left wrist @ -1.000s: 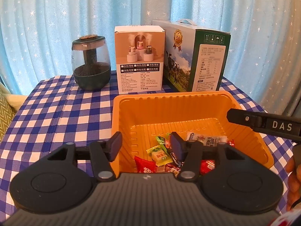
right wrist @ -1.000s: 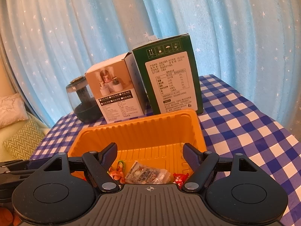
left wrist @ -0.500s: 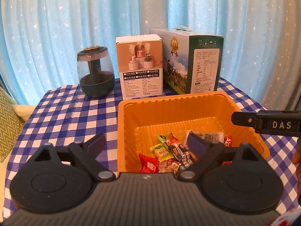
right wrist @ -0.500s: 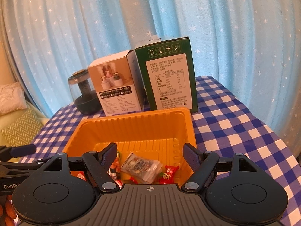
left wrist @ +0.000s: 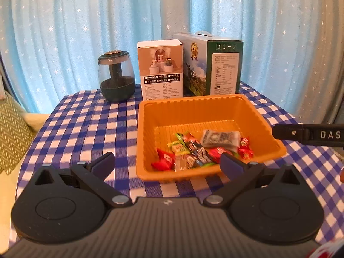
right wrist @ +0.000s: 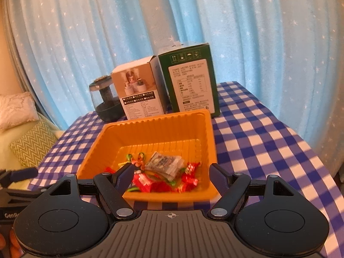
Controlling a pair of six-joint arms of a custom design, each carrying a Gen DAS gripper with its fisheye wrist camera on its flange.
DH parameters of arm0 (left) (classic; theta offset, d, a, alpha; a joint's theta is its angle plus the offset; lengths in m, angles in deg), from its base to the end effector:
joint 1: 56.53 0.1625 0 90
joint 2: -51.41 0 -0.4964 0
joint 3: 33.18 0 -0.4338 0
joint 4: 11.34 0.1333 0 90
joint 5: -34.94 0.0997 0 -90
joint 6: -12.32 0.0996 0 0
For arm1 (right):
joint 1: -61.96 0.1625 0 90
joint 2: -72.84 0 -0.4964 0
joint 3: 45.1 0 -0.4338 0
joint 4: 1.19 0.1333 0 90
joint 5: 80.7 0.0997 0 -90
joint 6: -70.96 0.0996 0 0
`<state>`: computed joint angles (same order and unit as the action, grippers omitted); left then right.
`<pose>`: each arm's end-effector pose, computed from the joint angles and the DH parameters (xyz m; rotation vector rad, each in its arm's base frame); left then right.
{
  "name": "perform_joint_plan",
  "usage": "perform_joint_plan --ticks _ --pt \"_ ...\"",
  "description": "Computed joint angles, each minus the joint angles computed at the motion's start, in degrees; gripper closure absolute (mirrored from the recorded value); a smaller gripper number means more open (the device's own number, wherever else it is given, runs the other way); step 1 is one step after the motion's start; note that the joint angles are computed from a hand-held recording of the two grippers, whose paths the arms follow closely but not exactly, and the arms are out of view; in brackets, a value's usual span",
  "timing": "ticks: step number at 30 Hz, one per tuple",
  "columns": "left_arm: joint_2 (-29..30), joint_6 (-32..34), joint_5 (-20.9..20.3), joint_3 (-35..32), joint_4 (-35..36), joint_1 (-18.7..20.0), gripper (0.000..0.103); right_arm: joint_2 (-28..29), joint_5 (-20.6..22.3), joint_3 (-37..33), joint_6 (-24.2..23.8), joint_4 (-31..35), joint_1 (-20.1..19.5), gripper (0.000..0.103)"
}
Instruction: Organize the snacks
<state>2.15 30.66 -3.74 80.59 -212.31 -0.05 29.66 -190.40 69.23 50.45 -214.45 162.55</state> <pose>-0.1689 -0.6372 0.1764 0.5410 2.1256 -1.0503 0.2152 -0.6082 0.1127 0.4633 -2.4525 1.1740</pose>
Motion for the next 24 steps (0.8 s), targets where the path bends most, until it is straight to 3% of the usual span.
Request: perform_joint_plan --ticks 6,14,17,24 --pt "-3.4 -8.7 4.0 6.4 2.6 -3.6 0.000 -2.3 -1.4 4.7 0.8 -3.4 1.6 0.026" --pt "-10.0 -23.4 8.3 14.8 11.1 -10.6 0.000 -7.8 -3.1 12.7 3.7 -1.3 4.6 0.026" --pt "-12.9 -29.2 10.7 17.4 16.4 -14.3 0.000 -10.1 -4.1 15.6 5.0 -0.1 6.2 0.026" --pt "-20.7 -50.1 14.5 22.1 37.4 -22.9 0.000 -15.8 -7.8 22.1 8.8 2.0 10.2 0.026"
